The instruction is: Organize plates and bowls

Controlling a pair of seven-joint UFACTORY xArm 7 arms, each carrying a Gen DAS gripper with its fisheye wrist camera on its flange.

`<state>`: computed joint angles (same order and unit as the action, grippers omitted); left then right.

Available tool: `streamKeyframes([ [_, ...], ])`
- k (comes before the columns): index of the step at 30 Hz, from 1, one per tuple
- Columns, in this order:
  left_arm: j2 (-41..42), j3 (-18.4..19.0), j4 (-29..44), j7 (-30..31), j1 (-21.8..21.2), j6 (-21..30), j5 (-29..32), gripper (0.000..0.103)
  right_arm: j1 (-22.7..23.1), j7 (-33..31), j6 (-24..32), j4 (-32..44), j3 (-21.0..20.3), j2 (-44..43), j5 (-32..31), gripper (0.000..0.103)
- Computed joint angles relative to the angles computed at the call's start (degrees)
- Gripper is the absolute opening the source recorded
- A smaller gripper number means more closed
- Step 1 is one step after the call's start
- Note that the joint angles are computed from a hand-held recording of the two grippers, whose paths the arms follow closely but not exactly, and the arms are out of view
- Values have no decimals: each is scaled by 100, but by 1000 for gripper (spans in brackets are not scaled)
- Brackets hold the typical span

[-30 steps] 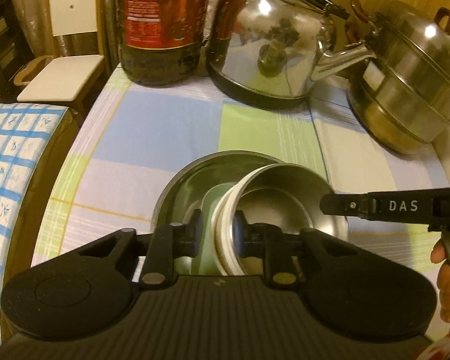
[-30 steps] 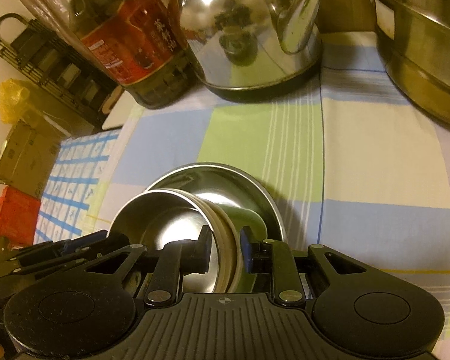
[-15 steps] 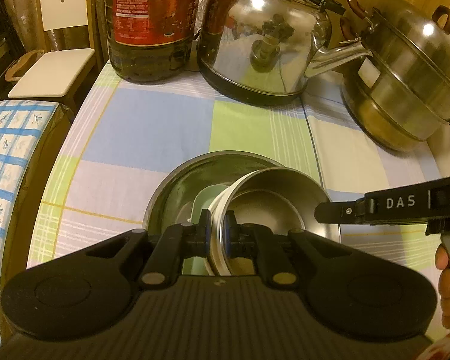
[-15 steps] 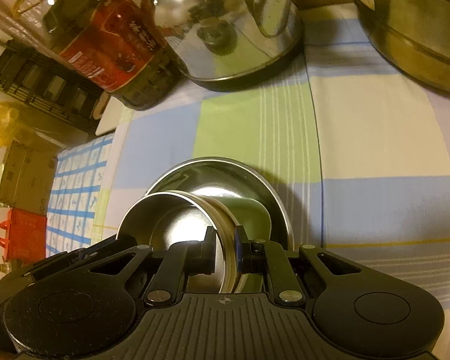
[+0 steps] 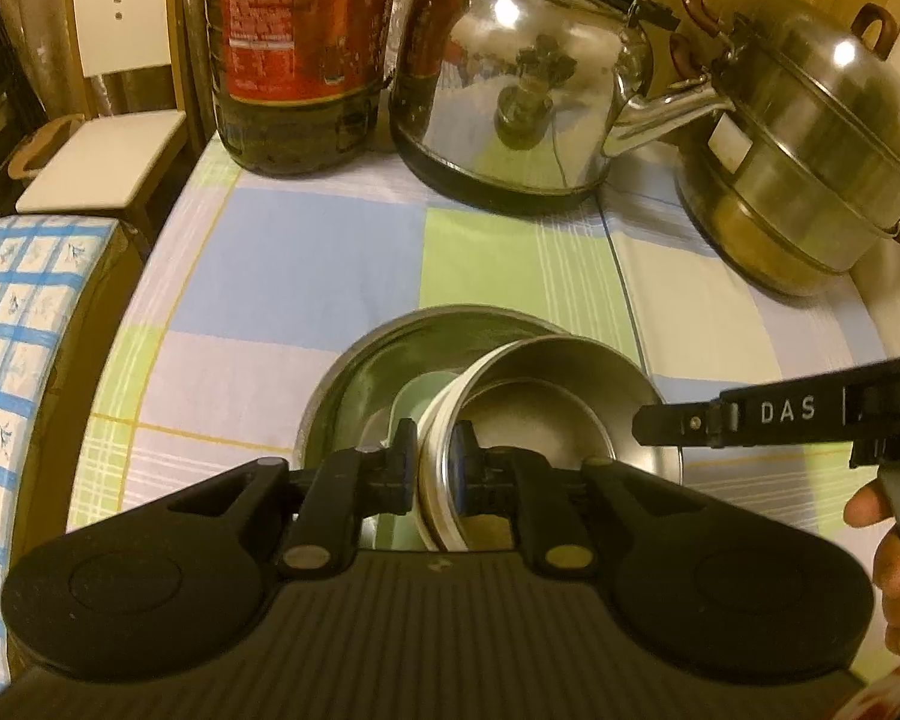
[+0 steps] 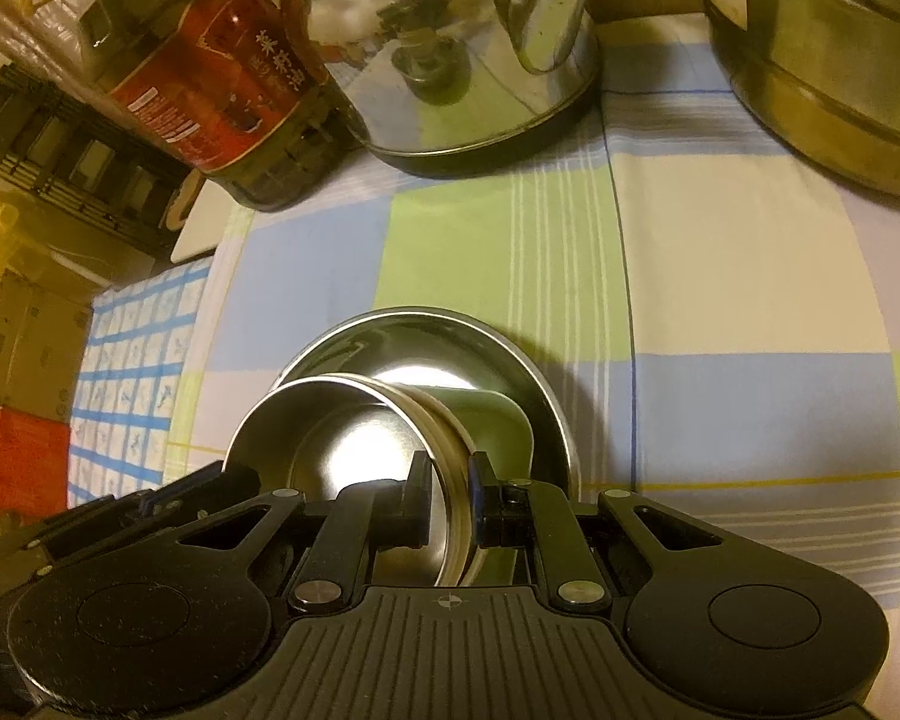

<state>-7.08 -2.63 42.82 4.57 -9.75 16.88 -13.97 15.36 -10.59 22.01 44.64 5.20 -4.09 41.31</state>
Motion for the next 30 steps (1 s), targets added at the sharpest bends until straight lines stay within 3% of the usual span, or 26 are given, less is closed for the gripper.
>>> streamKeyframes([
  [3, -185, 21, -141, 60, -9, -160, 17, 19, 95, -146, -329, -238, 27, -220, 132, 17],
  [5, -358, 81, -250, 151, -56, -216, -76, 21, 275, -517, -604, -471, -50, -469, 593, 29],
  [7, -604, 117, -434, 194, -83, -300, -90, 24, 537, -951, -879, -744, -172, -790, 1095, 53],
  [8, -741, 105, -546, 176, -70, -355, -20, 24, 695, -1165, -1049, -905, -244, -974, 1329, 57],
  [11, -1261, -59, -942, -103, 86, -430, 408, 24, 1045, -1220, -1660, -1503, -290, -1589, 1532, 58],
  [15, -2180, -99, -1540, -364, 47, -258, 681, 26, 994, -622, -1991, -2406, 30, -2579, 1218, 58],
  [20, -3342, -325, -2200, -769, -26, 149, 940, 34, 325, 324, -1345, -3356, 920, -4087, 476, 58],
  [22, -3753, -477, -2378, -1002, -87, 409, 1031, 36, 345, 478, -952, -3723, 1023, -4796, 211, 58],
  [26, -4635, -654, -2686, -1468, -494, 1077, 1021, 41, 131, 1273, 382, -4318, 1462, -6563, -459, 58],
  [30, -5334, -965, -2866, -2058, -832, 1677, 1021, 44, 216, 1817, 2014, -4760, 1313, -8493, -1094, 58],
])
